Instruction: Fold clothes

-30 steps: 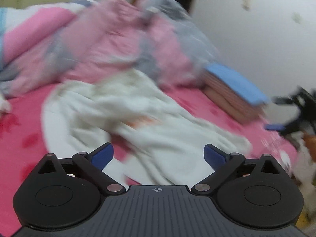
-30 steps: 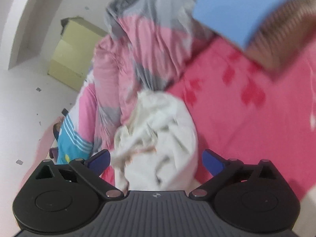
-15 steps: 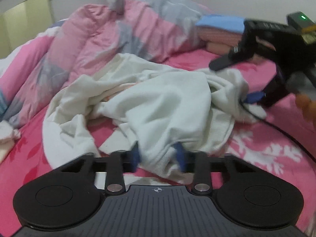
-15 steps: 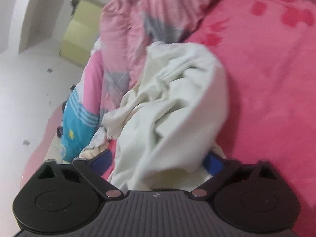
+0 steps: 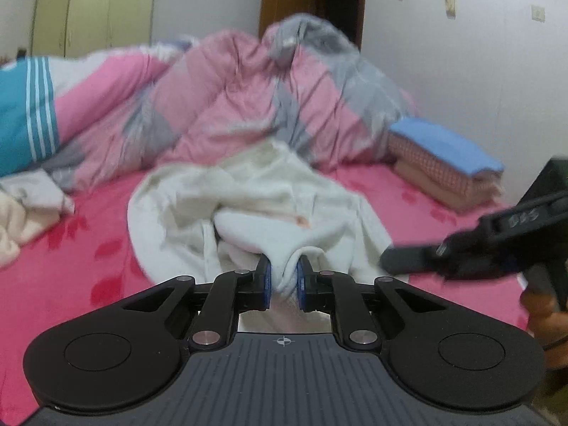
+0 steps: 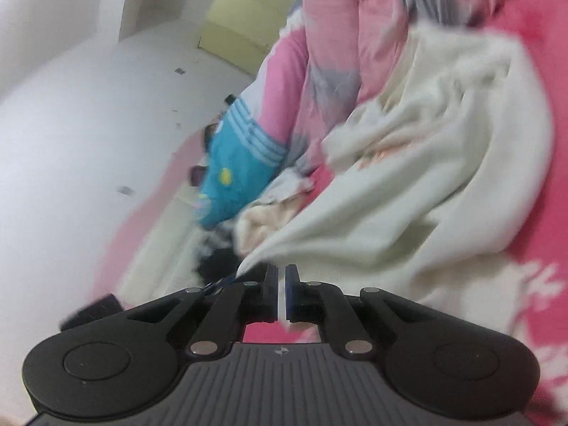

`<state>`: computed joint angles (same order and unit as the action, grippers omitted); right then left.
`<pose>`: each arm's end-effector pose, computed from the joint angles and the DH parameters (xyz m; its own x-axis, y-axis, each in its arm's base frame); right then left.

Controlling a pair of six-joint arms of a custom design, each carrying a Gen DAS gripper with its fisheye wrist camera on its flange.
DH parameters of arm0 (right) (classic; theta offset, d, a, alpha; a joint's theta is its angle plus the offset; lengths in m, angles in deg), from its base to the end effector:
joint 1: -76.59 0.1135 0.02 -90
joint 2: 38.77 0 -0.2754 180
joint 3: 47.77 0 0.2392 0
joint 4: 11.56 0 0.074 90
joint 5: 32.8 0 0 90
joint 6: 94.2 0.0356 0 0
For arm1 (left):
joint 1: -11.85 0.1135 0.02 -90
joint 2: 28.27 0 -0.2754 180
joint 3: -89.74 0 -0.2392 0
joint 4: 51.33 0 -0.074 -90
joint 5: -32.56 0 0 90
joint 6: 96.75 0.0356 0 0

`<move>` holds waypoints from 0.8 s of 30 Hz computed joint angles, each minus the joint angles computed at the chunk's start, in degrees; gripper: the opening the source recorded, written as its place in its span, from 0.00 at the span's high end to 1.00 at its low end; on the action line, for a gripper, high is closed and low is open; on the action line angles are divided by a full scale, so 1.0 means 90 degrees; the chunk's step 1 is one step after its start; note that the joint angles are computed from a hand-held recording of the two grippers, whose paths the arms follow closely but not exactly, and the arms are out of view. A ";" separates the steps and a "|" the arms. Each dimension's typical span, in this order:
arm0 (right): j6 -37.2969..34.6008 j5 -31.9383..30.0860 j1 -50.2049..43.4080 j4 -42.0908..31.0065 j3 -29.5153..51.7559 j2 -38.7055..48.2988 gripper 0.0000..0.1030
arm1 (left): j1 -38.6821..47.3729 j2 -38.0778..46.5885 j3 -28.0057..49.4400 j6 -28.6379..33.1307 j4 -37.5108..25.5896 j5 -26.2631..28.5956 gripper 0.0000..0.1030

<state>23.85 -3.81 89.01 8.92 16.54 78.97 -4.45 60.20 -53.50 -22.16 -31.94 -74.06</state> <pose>0.3520 0.1094 0.1155 -0.8549 0.0451 -0.5169 -0.4748 0.3334 0.8145 0.2449 -0.0610 0.1433 -0.5045 -0.1178 -0.8553 -0.1007 0.9919 -0.0771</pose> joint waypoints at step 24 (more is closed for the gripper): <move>-0.3778 0.4389 0.2426 -0.0747 0.0293 -0.0214 0.03 | -0.0677 0.0724 -0.1326 -0.1027 0.1033 -0.0460 0.36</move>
